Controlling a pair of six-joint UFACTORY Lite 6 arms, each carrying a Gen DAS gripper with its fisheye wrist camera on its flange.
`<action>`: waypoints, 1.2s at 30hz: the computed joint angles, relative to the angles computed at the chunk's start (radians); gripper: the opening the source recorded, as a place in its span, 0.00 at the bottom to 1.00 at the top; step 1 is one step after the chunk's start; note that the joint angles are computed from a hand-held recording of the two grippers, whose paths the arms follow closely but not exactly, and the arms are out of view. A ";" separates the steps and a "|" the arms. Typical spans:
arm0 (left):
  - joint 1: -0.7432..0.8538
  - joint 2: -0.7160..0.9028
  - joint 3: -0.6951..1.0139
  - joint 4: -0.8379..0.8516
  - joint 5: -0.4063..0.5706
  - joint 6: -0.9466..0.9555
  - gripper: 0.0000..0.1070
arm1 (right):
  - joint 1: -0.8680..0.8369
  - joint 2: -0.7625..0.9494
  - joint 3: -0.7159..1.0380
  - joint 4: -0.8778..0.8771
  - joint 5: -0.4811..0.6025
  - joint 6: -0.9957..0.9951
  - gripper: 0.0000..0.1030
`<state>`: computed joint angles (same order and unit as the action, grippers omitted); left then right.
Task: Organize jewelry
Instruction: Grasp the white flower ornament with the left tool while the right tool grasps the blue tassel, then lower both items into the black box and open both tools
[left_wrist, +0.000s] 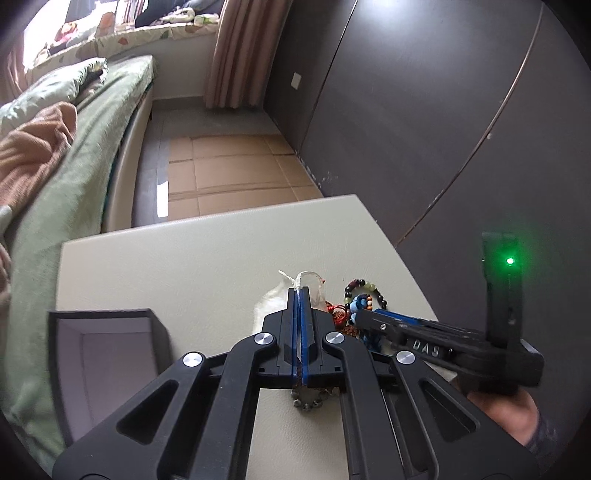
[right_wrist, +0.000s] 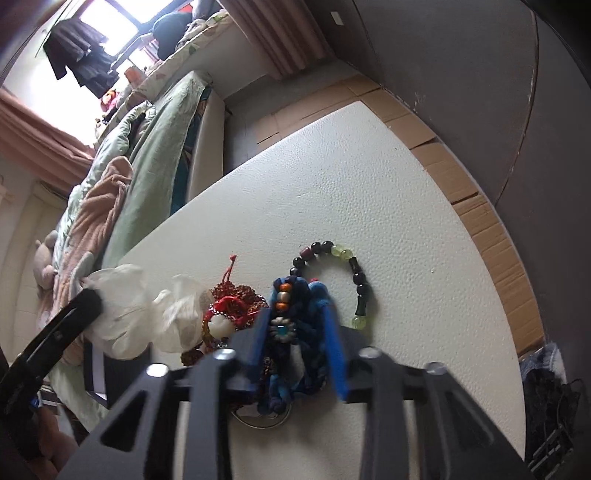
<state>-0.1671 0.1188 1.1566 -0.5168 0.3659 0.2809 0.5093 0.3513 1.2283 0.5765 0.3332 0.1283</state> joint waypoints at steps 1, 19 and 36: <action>0.010 -0.020 -0.006 -0.005 0.009 0.008 0.02 | -0.004 -0.012 -0.009 0.014 -0.002 -0.009 0.12; 0.263 -0.328 -0.096 -0.090 0.189 0.170 0.03 | 0.122 -0.266 -0.010 -0.217 0.013 0.236 0.08; 0.673 -0.409 -0.128 -0.302 0.340 0.524 0.76 | 0.422 0.053 0.537 -0.539 0.149 0.601 0.08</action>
